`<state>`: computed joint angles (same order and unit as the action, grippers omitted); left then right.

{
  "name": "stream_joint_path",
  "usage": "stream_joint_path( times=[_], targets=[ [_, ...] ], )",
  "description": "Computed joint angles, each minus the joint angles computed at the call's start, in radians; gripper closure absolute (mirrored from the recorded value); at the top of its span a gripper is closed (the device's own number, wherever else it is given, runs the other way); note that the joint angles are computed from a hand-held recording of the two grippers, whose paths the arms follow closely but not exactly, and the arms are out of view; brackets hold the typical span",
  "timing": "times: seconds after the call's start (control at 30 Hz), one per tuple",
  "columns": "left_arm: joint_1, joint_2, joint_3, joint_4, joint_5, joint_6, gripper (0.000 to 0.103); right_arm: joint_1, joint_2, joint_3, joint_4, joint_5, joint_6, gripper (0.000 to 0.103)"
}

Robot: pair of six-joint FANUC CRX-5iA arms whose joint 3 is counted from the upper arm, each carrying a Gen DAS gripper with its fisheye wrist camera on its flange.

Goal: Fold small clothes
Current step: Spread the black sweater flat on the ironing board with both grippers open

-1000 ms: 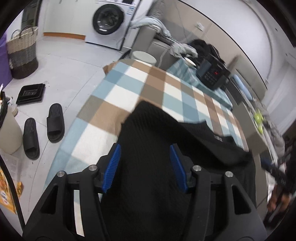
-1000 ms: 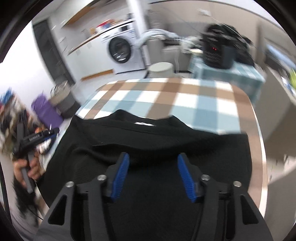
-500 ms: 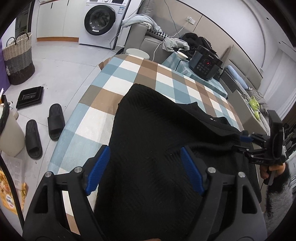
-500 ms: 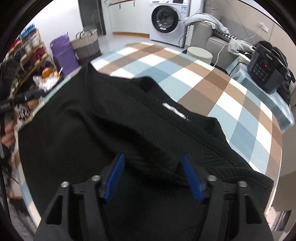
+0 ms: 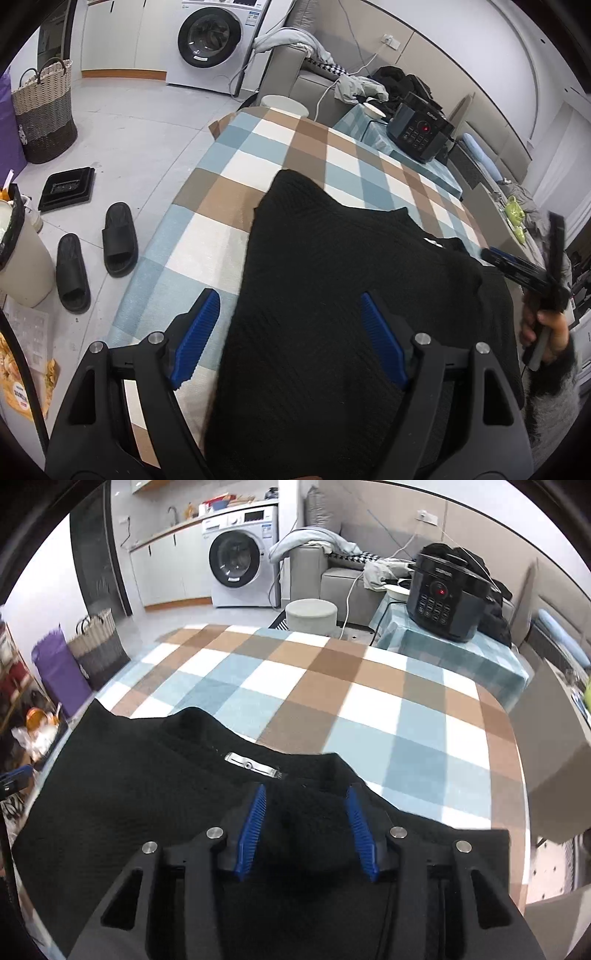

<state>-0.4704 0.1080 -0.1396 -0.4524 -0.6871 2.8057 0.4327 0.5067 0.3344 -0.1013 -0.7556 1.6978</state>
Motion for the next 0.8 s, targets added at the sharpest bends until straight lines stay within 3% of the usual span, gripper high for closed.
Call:
stream_joint_path(
  times=[0.2, 0.37, 0.8],
  targets=[
    [0.029, 0.015, 0.012, 0.020, -0.004, -0.034, 0.027, -0.099, -0.032, -0.044, -0.011, -0.020, -0.115, 0.051],
    [0.052, 0.031, 0.016, 0.045, -0.003, -0.058, 0.027, -0.186, 0.002, -0.014, -0.068, -0.103, -0.163, 0.049],
    [0.050, 0.077, 0.045, 0.053, -0.031, -0.077, 0.027, -0.220, 0.037, 0.003, -0.103, -0.097, -0.173, 0.049]
  ],
)
